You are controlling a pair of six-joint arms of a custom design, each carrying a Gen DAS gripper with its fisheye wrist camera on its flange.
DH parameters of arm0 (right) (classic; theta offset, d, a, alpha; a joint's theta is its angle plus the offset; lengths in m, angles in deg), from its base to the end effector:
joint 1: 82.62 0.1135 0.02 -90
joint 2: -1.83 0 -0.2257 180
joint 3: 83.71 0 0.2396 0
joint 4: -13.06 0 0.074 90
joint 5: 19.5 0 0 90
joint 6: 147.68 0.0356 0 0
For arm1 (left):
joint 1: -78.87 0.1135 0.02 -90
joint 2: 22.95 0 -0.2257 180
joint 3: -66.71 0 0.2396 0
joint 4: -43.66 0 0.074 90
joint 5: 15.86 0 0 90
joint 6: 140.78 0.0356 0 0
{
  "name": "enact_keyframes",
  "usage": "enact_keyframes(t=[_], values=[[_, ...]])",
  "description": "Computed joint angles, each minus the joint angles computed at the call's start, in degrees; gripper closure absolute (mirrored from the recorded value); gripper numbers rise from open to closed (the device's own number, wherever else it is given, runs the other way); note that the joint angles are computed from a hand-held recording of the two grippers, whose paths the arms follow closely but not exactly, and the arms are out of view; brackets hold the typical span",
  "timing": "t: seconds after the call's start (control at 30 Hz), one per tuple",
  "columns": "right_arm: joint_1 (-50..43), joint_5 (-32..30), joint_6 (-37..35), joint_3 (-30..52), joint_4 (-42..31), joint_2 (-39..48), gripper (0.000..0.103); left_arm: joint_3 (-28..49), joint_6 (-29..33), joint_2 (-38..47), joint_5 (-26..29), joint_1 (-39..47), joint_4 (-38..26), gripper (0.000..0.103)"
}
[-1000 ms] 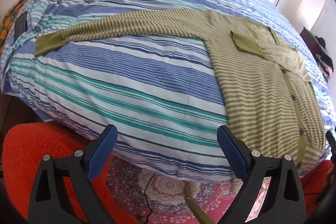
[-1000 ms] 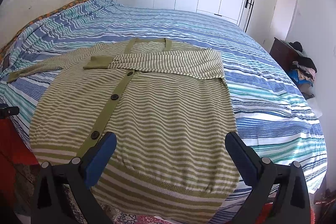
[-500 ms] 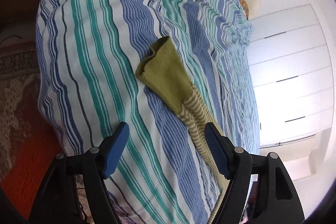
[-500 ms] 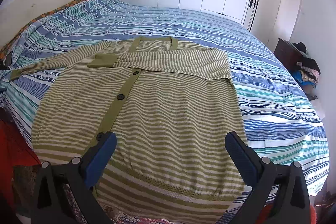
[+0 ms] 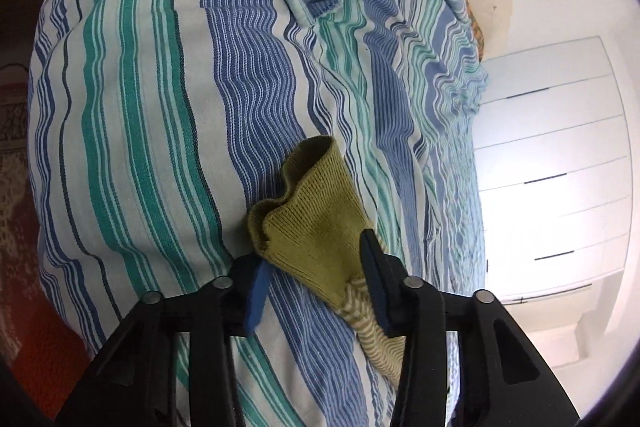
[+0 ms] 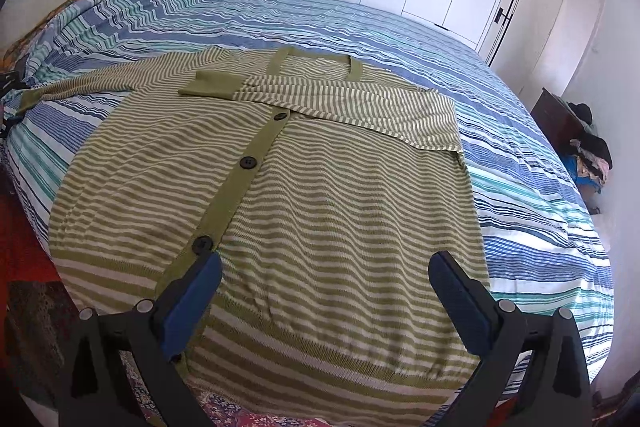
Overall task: Fold small clothes
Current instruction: 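Close the left gripper on the green sleeve cuff, then lift the sleeve with the left gripper, lay it across the body, release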
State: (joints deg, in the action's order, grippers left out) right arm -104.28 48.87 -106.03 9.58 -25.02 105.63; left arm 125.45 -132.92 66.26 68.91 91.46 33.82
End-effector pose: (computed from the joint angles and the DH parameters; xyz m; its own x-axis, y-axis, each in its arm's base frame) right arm 0.3582 -0.1282 0.2087 -0.5503 -0.5288 -0.6462 -0.4434 0.8408 -0.3105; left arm 0.2988 0.0701 0.1469 0.1959 -0.9670 -0.1627 -0.6644 -0.0088 -0.7473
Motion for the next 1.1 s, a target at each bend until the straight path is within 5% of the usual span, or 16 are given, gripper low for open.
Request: enact_keyframes(t=[0.03,0.07,0.17,0.23,0.3,0.4,0.53,0.63,0.7,0.73,0.77,0.8,1.1], values=[[0.3,0.3,-0.4,-0.5,0.4,-0.2,0.001,0.1,0.8,0.2,2.1,1.0,-1.0,0.099],[0.6,0.6,-0.7,-1.1,0.7,-0.5,0.001,-0.5,0.8,-0.7,2.7,1.2,-0.7,0.101],[1.1,0.9,-1.7,-2.4,1.4,-1.2,0.001,-5.9,3.0,-9.9,-1.0,-1.7,0.0,0.101],[1.3,0.8,-2.1,-3.1,1.7,-1.6,0.001,-2.0,4.3,-7.4,-0.1,-2.3,-10.7,0.101],[1.7,0.9,-2.4,-3.0,1.5,-1.3,0.001,-4.5,1.4,-5.7,4.2,-1.1,-8.7,0.1],[2.3,1.1,-2.6,-2.7,1.2,-0.9,0.001,-6.4,1.4,-9.0,2.1,-1.1,-7.9,0.097],[2.4,0.1,-2.6,-3.4,1.5,-1.7,0.001,-8.9,0.4,-11.2,0.5,-0.4,-4.5,0.045],[2.4,0.3,-2.5,-3.4,1.4,-1.7,0.001,-7.0,1.3,-9.6,-0.3,-0.1,-6.2,0.043],[2.2,0.2,-2.4,-3.5,1.3,-1.9,0.001,-4.0,2.3,-6.3,0.1,0.6,-7.3,0.046],[2.1,0.1,-2.3,-3.5,1.2,-2.0,0.001,-2.7,2.6,-5.9,-0.7,0.0,-9.0,0.056],[1.9,-0.1,-2.4,-3.6,1.3,-2.0,0.001,-1.5,3.4,-5.3,-1.0,-0.1,-10.4,0.087],[1.6,-0.3,-2.4,-3.6,1.3,-2.1,0.001,0.8,4.5,-3.6,-0.3,0.1,-11.5,0.102],[0.6,-1.9,-1.7,-2.0,0.3,-1.1,0.001,29.1,14.9,0.6,-7.8,-4.5,-38.1,0.101]])
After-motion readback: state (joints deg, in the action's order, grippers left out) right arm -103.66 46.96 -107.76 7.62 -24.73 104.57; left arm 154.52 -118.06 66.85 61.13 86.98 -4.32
